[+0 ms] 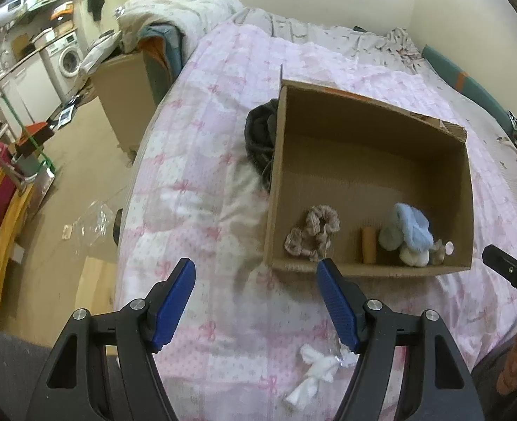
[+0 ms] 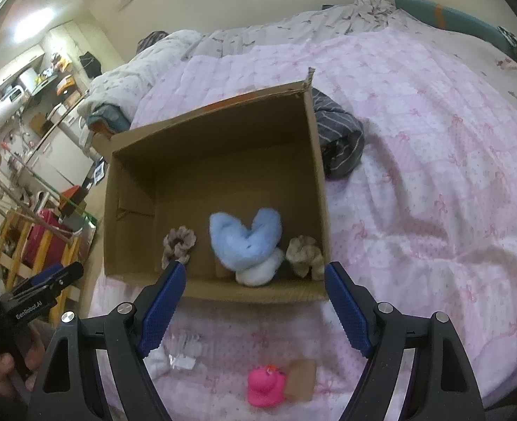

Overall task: Organize soft objects
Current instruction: 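Withdraw both tools from the box toward the white sock and duck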

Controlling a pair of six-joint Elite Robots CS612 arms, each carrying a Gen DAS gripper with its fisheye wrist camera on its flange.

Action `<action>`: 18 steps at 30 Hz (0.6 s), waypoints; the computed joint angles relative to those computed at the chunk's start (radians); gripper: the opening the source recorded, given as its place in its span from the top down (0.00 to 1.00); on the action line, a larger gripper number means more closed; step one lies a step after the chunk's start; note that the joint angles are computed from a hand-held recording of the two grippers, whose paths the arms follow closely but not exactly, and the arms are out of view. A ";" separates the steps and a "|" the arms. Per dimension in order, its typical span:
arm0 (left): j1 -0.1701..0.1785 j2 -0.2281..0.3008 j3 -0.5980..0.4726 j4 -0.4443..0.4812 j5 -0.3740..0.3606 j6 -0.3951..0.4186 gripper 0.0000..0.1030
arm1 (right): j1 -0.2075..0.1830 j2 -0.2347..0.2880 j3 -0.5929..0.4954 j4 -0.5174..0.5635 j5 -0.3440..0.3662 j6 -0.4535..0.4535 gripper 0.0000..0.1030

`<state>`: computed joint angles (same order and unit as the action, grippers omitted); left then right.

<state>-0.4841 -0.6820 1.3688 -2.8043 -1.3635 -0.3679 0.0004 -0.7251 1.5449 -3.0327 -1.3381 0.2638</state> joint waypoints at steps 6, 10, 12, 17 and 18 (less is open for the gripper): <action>-0.005 -0.014 0.032 0.017 -0.017 -0.014 0.33 | 0.005 -0.020 0.038 -0.015 0.026 0.001 0.17; -0.010 -0.024 0.055 0.017 -0.032 -0.022 0.33 | 0.009 -0.034 0.065 -0.032 0.042 0.017 0.17; -0.010 -0.026 0.059 0.032 -0.042 -0.035 0.33 | 0.011 -0.041 0.078 -0.037 0.053 0.030 0.17; -0.008 -0.027 0.063 0.085 -0.076 -0.059 0.33 | 0.020 -0.059 0.107 -0.034 0.028 0.057 0.17; -0.007 -0.025 0.059 0.101 -0.082 -0.064 0.33 | 0.021 -0.061 0.110 -0.022 0.028 0.061 0.17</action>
<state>-0.4915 -0.7070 1.4277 -2.7031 -1.4450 -0.4322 0.0212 -0.7863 1.6550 -3.0547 -1.3101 0.3253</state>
